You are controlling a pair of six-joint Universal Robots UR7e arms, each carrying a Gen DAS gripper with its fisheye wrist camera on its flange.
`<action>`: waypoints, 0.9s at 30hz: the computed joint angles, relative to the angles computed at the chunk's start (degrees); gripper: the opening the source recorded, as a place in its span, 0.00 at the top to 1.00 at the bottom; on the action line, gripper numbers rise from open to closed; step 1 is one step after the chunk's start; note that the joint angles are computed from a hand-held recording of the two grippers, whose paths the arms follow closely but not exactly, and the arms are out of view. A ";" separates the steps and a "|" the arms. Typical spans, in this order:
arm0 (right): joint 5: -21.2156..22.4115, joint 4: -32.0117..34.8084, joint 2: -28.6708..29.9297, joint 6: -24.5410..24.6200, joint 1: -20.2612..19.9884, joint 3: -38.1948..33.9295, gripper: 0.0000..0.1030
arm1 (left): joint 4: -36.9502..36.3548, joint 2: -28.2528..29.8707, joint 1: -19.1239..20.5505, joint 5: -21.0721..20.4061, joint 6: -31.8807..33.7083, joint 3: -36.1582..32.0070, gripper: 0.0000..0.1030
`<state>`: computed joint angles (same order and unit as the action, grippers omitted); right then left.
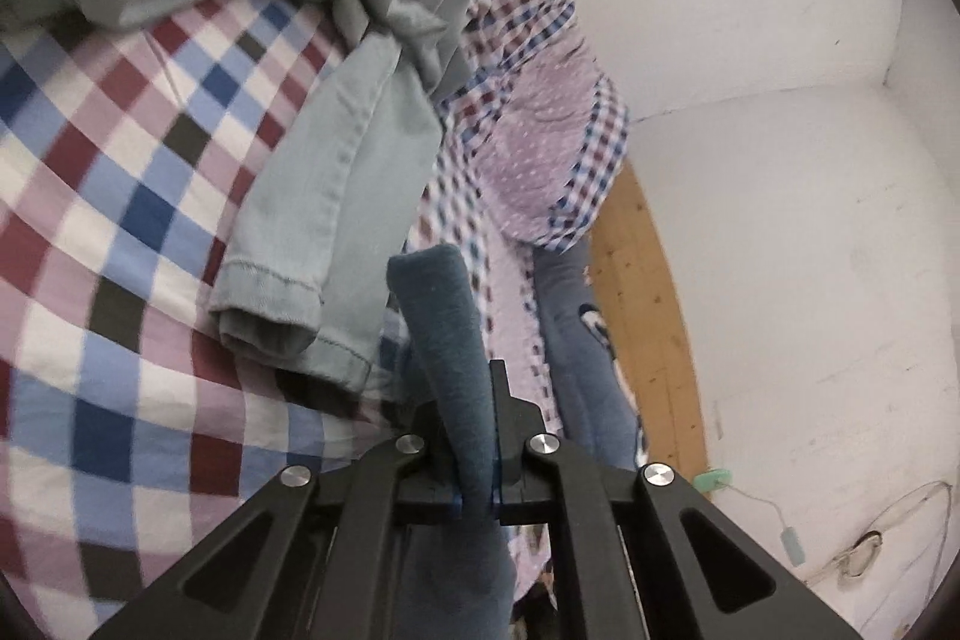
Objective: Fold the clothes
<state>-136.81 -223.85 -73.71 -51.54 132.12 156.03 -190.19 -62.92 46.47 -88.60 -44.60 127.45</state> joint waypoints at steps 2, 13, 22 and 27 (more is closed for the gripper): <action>0.23 4.78 -1.36 3.25 2.42 -0.92 0.94 | 0.10 -3.00 -0.58 0.67 0.13 1.49 0.96; 12.70 23.45 -3.16 15.44 8.31 -8.68 0.94 | 14.70 -28.22 -6.61 12.94 -1.46 8.59 0.96; 30.43 33.50 1.41 18.65 5.43 -21.86 0.94 | 37.15 -51.98 -11.88 28.84 -4.55 5.84 0.96; 38.47 40.11 8.45 19.07 3.97 -32.76 0.94 | 47.92 -60.08 -14.21 37.31 -6.16 1.46 0.96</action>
<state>-98.34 -183.74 -65.26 -32.47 136.09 123.27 -142.27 -122.99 32.26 -51.28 -50.75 128.91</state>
